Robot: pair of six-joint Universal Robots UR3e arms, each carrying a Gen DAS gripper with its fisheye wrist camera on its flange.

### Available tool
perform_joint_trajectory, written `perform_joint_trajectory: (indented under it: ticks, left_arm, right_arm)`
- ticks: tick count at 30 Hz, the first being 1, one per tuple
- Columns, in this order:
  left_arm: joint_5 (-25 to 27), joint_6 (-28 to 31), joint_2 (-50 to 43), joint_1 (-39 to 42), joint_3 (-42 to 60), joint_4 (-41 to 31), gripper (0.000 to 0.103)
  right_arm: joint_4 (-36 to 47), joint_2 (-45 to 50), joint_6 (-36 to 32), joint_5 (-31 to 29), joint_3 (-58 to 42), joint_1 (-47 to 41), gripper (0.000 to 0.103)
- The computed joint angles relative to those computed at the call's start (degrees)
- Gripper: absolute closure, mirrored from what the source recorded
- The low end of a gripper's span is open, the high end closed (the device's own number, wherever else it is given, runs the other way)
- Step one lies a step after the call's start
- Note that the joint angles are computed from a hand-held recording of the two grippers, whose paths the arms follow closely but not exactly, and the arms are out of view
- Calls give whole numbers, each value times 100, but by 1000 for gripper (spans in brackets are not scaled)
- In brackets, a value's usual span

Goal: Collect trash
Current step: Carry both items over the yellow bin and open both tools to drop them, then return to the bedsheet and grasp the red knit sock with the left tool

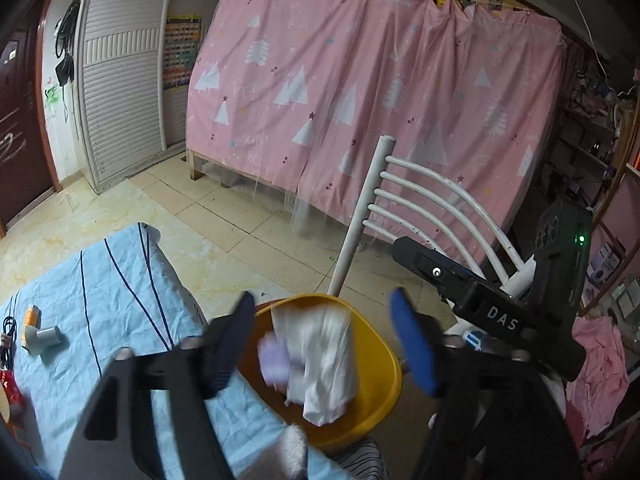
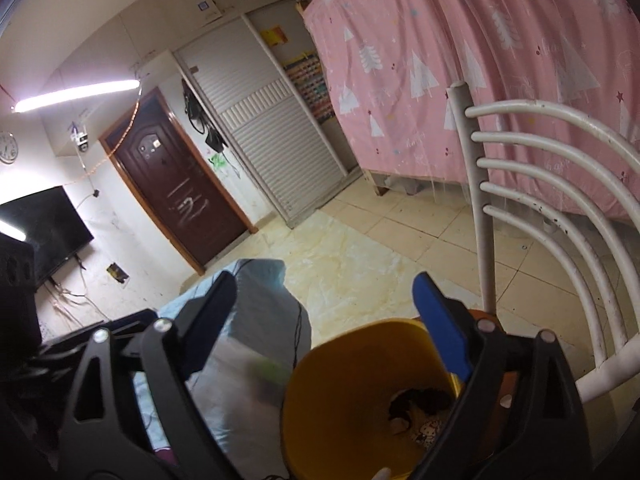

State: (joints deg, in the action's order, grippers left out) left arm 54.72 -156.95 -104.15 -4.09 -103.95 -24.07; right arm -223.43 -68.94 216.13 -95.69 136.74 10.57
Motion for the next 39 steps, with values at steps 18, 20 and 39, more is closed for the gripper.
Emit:
perform_joint_trajectory:
  ticks: [18,20,39]
  left_arm:
    - [-721,485,1009,1270,-691,-399,37]
    - [-775,560,1138,1452,-759,-461,37]
    - [-1903,1497,1466,4395,-443,-1726,29]
  right_arm:
    - [1290,195,-191,-434,-1295,956,15]
    - [1534,261,-241,-456,-1571,1059,14]
    - [4426,2078,-865,-598,-5788,2209,10]
